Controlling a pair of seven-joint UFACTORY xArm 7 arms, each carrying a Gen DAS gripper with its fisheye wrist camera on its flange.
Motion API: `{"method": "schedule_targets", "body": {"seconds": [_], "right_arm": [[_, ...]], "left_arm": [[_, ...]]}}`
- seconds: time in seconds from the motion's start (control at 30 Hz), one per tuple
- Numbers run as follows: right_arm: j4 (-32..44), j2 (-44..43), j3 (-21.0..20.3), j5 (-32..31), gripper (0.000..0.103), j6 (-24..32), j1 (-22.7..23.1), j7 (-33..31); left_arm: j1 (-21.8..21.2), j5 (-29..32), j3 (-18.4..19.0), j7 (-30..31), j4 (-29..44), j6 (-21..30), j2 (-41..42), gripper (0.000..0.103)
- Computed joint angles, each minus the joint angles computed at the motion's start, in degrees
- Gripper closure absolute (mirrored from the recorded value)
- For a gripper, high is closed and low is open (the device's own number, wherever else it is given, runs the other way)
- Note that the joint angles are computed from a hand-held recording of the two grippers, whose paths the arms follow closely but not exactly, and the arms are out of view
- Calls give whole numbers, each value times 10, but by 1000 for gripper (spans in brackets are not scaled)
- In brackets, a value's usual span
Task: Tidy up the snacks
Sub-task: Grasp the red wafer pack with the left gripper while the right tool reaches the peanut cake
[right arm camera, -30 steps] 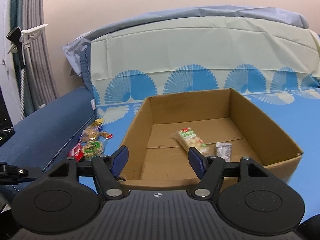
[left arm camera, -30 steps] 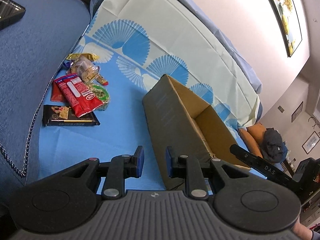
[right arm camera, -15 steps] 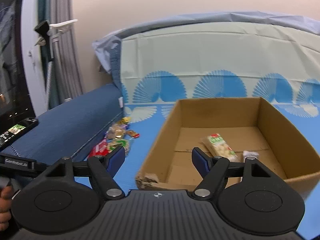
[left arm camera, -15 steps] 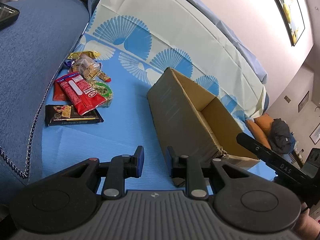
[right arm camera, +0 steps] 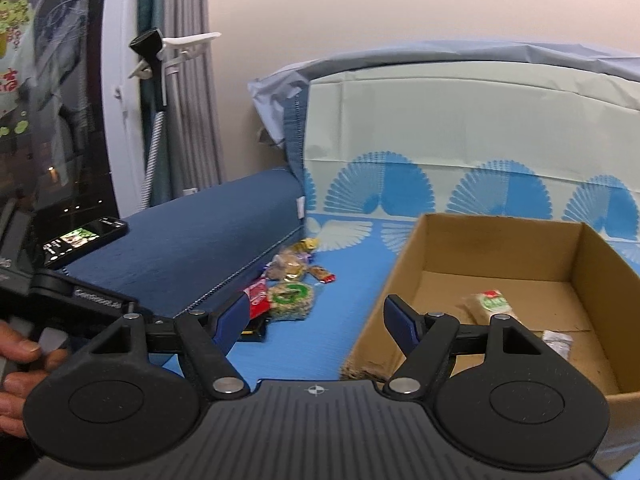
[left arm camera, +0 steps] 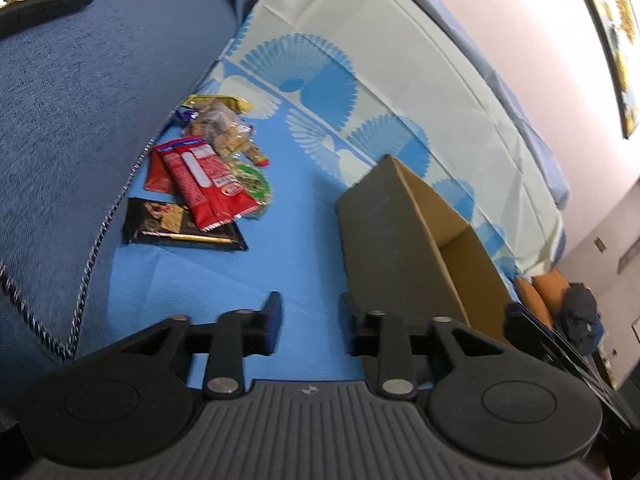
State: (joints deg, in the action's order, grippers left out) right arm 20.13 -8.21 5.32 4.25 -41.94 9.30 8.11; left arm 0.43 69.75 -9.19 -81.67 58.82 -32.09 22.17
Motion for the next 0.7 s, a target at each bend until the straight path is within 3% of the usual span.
{"method": "schedule_targets", "body": {"seconds": [0.03, 0.1, 0.23, 0.27, 0.3, 0.33, 0.37, 0.47, 0.63, 0.7], "right_arm": [[1, 2, -1, -6, 27, -2, 0, -1], [2, 5, -2, -13, 27, -6, 0, 1], [7, 12, -8, -32, 27, -9, -1, 18], [8, 13, -10, -36, 27, -9, -2, 21], [9, 14, -11, -41, 27, -9, -3, 26], [9, 15, -12, -44, 26, -9, -3, 29], [10, 16, -14, -52, 26, -8, -5, 35], [12, 19, -22, -82, 25, -5, -9, 47], [14, 22, -31, -118, 24, -3, -18, 71], [16, 25, -34, -128, 24, -4, -22, 80]], "left_arm": [[-5, -8, 0, 0, 8, 16, 3, 56], [-14, -29, -6, 16, 25, 57, 9, 38], [-16, -47, -46, 17, 99, 181, 46, 27], [-47, -76, -23, 25, 112, 208, 48, 21], [-97, -93, 24, 17, 129, 226, 52, 19], [-129, -105, 52, 11, 150, 248, 59, 17], [-142, -125, 55, 15, 173, 279, 72, 15], [-130, -190, 20, 53, 234, 348, 114, 14], [-146, -273, 13, 99, 326, 438, 177, 14], [-155, -292, 23, 110, 339, 450, 188, 20]]}}
